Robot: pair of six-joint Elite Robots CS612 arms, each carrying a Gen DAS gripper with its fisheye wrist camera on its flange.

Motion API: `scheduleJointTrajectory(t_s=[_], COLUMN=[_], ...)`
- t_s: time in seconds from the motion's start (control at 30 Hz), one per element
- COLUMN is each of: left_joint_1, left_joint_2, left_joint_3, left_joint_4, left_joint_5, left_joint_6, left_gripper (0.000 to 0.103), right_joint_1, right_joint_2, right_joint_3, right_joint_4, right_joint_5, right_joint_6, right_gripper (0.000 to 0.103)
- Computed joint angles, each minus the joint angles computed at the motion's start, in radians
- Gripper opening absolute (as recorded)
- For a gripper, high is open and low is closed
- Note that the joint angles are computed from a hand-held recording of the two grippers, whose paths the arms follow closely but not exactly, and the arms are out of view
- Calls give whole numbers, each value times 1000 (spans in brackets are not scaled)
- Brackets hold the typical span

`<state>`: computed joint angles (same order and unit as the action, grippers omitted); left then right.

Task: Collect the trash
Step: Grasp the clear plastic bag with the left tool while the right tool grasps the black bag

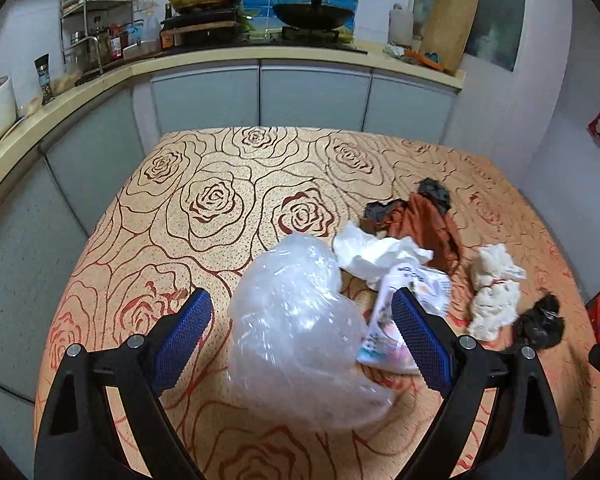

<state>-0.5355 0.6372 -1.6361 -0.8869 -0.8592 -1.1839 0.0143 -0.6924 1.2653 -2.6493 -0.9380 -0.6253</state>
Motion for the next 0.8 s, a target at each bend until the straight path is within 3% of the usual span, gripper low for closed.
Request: scheduleJointTrajectory(t_s=[0.1, 0.23, 0.33, 0.43, 0.7, 0.8], left_joint_1=[3, 4, 2, -2, -23, -30], left_joint_2=[3, 3, 5, 8, 8, 11], left_joint_3=[5, 9, 6, -2, -26, -43], left_joint_4=[-2, 12, 23, 30, 66, 80], left_joint_5=[0, -1, 4, 10, 51, 66], left_joint_6=[-5, 10, 9, 5, -21, -36], left_gripper=[87, 60, 49, 44, 43, 43], right_joint_1=[10, 25, 36, 45, 67, 71], right_joint_2=[10, 26, 35, 43, 67, 72], right_joint_3=[-16, -38, -50, -58, -90, -99], right_joint_4=[26, 57, 67, 65, 79, 97], right_joint_5=[-5, -11, -14, -19, -59, -65], right_joint_6=[-9, -15, -18, -21, -22, -32], right_gripper=[83, 83, 83, 83, 83, 72])
